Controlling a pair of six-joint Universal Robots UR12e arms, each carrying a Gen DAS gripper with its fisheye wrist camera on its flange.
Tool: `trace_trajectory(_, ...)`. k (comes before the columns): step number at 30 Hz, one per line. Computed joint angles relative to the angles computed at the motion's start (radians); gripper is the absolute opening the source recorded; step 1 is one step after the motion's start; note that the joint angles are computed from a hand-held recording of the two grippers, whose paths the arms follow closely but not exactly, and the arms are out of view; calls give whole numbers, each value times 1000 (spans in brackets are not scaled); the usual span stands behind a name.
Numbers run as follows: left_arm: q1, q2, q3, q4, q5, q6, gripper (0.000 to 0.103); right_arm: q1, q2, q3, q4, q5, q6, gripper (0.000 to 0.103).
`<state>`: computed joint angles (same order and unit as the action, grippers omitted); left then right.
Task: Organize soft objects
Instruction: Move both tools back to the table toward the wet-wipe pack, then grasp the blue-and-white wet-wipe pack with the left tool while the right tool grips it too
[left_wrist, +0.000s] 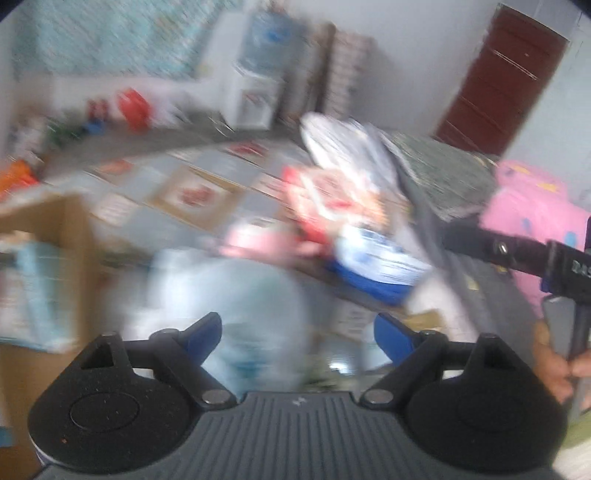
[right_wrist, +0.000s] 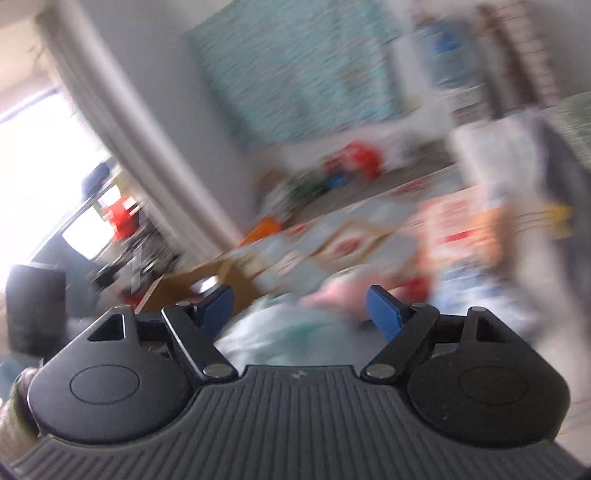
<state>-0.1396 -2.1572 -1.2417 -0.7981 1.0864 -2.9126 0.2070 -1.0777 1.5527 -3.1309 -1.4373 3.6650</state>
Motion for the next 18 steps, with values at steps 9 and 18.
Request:
trace_trajectory(9,-75,-152,210,-223,-47,-152,55,-79,59,25,21,-124,55,56)
trace_trajectory(18,-92,-217,298,-274,-15,-193,51,-121,161,-43,82,25,78,37)
